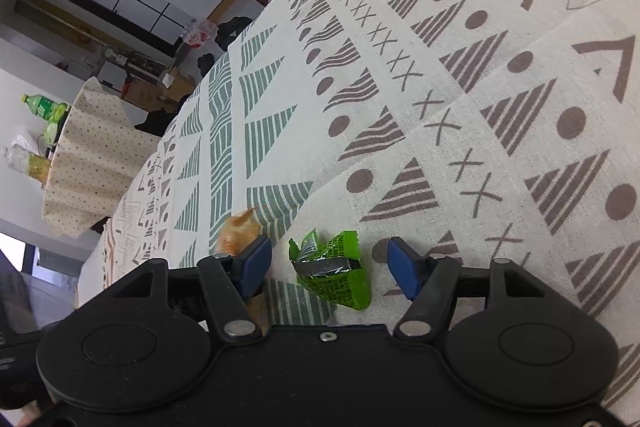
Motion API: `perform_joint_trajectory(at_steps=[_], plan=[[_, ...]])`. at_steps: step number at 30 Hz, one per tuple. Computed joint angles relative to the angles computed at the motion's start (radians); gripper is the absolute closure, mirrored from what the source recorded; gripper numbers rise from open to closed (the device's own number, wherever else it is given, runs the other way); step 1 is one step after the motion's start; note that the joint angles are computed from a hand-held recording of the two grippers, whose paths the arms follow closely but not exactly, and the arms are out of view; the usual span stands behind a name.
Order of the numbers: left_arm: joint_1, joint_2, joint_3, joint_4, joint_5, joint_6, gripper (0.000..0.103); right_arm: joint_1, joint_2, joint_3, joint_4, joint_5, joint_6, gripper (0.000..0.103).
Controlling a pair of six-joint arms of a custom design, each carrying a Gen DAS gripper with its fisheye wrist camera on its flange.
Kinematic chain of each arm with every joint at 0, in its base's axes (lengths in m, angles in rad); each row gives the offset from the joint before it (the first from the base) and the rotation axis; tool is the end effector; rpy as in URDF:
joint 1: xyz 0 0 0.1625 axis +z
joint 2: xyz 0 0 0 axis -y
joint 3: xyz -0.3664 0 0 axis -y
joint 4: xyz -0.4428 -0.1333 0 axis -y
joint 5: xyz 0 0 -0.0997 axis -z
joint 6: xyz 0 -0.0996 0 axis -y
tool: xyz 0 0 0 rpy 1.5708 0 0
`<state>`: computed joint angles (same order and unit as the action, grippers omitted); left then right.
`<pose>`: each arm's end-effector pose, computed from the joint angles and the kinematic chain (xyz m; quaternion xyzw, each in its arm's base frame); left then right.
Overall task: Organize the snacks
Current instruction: 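Grasp the orange wafer pack with the left tool while the right tool grasps the green packet, then carry the orange wafer pack and green packet over the box with both tools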
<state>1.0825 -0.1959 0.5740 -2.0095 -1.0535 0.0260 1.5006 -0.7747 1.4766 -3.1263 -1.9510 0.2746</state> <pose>-0.2496 -0.8590 -0.0100 0.2383 0.9365 -0.0871 0.2421 0.0445 -0.7402 0.1472 -0.2304 -0.8672 0.4219 0.1296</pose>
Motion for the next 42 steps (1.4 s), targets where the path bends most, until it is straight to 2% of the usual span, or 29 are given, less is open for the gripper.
perform_joint_trajectory(at_steps=[5,6,7,8,10,13,25,34,42], plan=[[0.0,-0.027,0.057,-0.04,0.003,-0.015,0.068,0.01,0.025,-0.022,-0.01,-0.026,-0.019,0.041],[0.001,-0.029,0.06,-0.038,-0.002,-0.02,0.068,0.009,0.026,-0.022,-0.013,-0.026,-0.028,0.047],[0.001,-0.033,0.069,-0.043,-0.001,-0.021,0.068,0.007,0.025,-0.02,-0.014,-0.025,-0.031,0.06],[0.001,-0.04,0.082,-0.053,0.0,-0.019,0.068,0.005,0.024,-0.019,-0.008,-0.023,-0.027,0.065],[0.0,-0.049,0.096,-0.062,0.0,-0.027,0.068,0.001,0.02,-0.012,-0.017,-0.016,-0.027,0.067],[-0.003,-0.069,0.126,-0.078,-0.004,-0.04,0.068,0.01,0.013,-0.008,-0.017,-0.033,-0.043,0.068],[-0.029,-0.18,0.253,-0.18,-0.035,-0.024,0.068,0.049,-0.044,0.048,-0.094,-0.001,-0.08,0.069],[-0.048,-0.308,0.388,-0.27,-0.027,-0.059,0.068,0.087,-0.073,0.078,-0.159,0.039,-0.113,0.069],[-0.053,-0.402,0.473,-0.321,0.01,-0.077,0.068,0.119,-0.066,0.08,-0.164,0.093,-0.15,0.069]])
